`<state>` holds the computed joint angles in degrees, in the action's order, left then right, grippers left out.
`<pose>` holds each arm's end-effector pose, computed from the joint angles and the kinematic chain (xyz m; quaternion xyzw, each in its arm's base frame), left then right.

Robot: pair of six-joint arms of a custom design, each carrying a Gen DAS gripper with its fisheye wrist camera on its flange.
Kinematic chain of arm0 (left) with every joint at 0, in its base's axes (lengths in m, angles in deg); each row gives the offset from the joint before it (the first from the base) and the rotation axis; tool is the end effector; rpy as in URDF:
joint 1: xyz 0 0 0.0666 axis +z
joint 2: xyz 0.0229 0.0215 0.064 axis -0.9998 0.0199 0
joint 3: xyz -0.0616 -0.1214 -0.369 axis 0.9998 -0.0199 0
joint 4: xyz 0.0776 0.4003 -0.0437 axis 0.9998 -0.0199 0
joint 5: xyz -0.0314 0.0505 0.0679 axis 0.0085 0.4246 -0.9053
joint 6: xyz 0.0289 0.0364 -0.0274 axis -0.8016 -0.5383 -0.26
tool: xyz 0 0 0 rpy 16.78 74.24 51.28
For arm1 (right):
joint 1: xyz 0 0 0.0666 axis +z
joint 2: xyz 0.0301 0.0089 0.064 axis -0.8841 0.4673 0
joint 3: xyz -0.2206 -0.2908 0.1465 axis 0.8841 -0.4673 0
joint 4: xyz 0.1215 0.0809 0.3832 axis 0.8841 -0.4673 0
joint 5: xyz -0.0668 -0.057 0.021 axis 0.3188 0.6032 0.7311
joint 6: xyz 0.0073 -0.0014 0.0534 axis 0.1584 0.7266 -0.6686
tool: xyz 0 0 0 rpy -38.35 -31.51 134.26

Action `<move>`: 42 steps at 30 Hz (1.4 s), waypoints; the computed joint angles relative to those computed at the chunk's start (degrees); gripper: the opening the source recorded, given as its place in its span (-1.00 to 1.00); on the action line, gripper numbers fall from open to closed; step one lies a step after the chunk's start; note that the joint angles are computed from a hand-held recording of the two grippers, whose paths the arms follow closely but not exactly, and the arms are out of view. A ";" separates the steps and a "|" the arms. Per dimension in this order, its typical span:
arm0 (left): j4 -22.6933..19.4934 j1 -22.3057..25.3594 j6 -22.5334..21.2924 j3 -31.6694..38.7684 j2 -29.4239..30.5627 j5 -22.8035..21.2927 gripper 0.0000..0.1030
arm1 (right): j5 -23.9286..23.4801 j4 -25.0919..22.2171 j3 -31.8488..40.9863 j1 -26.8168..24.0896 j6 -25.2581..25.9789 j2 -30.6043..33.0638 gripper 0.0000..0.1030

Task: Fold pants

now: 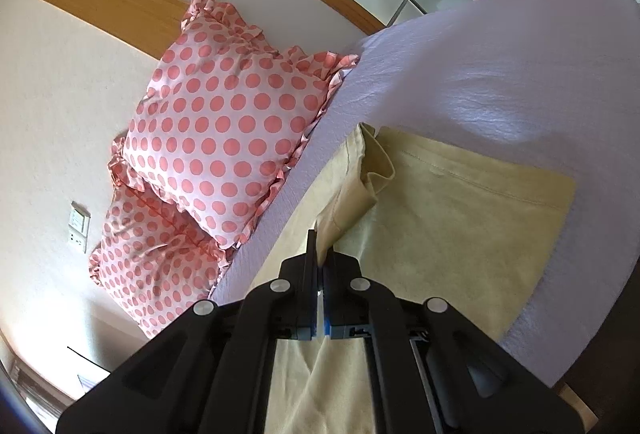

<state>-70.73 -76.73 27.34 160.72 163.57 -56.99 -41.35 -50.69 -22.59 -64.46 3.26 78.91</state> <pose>0.4949 0.1089 0.3735 -0.4455 0.8212 -0.0572 0.3519 0.5477 -0.0050 0.2824 0.2155 0.7532 0.4346 0.4442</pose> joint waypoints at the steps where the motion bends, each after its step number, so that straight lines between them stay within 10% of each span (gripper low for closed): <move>1: -0.94 0.59 0.27 1.44 1.60 0.44 0.69 | -0.20 0.36 0.07 -0.05 -0.15 0.07 -0.97; 3: -1.46 2.17 1.19 3.61 4.73 3.87 0.03 | -0.25 0.80 0.25 -0.14 -0.35 0.19 -0.97; 4: -0.18 2.95 1.32 3.27 5.09 6.80 -0.77 | -0.51 1.28 0.36 -0.20 -0.75 0.29 -0.97; 5: 1.80 3.71 1.78 2.21 4.81 10.33 -0.92 | -0.62 1.43 0.44 -0.26 -0.95 0.24 -0.97; 11: 9.22 1.56 -0.63 -14.73 -16.03 7.55 -0.91 | -0.32 1.71 -2.08 -1.90 -0.21 -2.66 -0.97; 16: 2.83 -5.93 2.15 -29.45 -39.25 0.00 -0.89 | 1.13 -0.69 -5.10 -3.55 2.49 -5.35 -0.97; 23: -1.62 -12.50 10.57 -38.87 -48.92 -4.61 -0.84 | 4.90 -8.33 -4.65 -3.42 7.28 -5.61 -0.95; 25: -0.63 -12.36 12.23 -40.59 -50.30 -3.86 -0.76 | 8.79 -11.34 -4.91 -3.10 9.20 -6.82 -0.67; 27: -0.37 -14.10 12.97 -41.33 -51.35 -6.14 -0.71 | 11.48 -9.26 -6.60 -3.22 8.87 -7.82 0.21; 28: -0.81 -15.14 12.95 -41.54 -51.89 -7.76 -0.62 | 12.26 -8.94 -6.91 -3.21 9.03 -7.96 0.23; 35: -2.54 -17.54 15.62 -44.37 -58.60 -11.41 -0.39 | 13.57 -7.37 -7.92 -2.52 9.37 -6.54 0.11; 39: -4.91 -18.74 17.81 -45.97 -64.08 -14.93 -0.38 | 12.01 -5.21 -8.21 -0.72 11.72 -5.76 -0.22; 42: -6.58 -18.11 18.87 -47.14 -67.75 -16.11 -0.31 | 10.58 -3.44 -7.41 0.49 14.43 -4.18 -0.88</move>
<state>-77.31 -94.83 46.21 113.58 95.82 -73.10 -30.76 -54.14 -30.00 -63.97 17.69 74.73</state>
